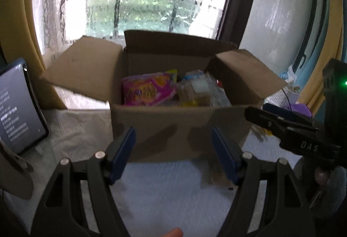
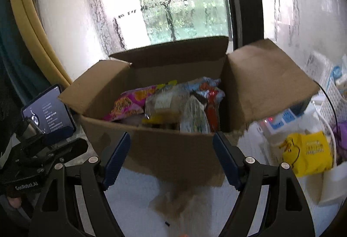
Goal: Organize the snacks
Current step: 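Withdraw the right tool and grasp the clear plastic wrapper on the table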
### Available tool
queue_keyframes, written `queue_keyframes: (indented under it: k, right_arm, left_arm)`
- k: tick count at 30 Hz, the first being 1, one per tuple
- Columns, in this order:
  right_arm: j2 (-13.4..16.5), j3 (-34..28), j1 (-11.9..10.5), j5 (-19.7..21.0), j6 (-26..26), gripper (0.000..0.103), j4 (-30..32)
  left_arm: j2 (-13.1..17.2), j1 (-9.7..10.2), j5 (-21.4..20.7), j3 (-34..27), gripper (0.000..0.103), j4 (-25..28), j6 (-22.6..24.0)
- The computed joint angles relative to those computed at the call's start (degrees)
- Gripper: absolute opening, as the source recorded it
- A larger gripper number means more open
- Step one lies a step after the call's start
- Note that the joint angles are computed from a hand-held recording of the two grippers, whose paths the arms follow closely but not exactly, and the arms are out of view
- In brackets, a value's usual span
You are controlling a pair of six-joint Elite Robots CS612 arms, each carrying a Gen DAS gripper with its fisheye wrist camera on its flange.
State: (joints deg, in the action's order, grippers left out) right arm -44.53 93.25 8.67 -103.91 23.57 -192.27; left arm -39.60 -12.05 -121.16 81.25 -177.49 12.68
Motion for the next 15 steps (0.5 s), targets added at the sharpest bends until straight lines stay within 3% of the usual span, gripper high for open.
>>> queue_keyframes:
  k: [15]
  right_arm:
    - [2.33, 0.99, 0.34, 2.54, 4.58, 0.081, 6.31]
  left_arm:
    - [0.31, 1.06, 0.06, 3.56, 0.074, 2.27, -1.10]
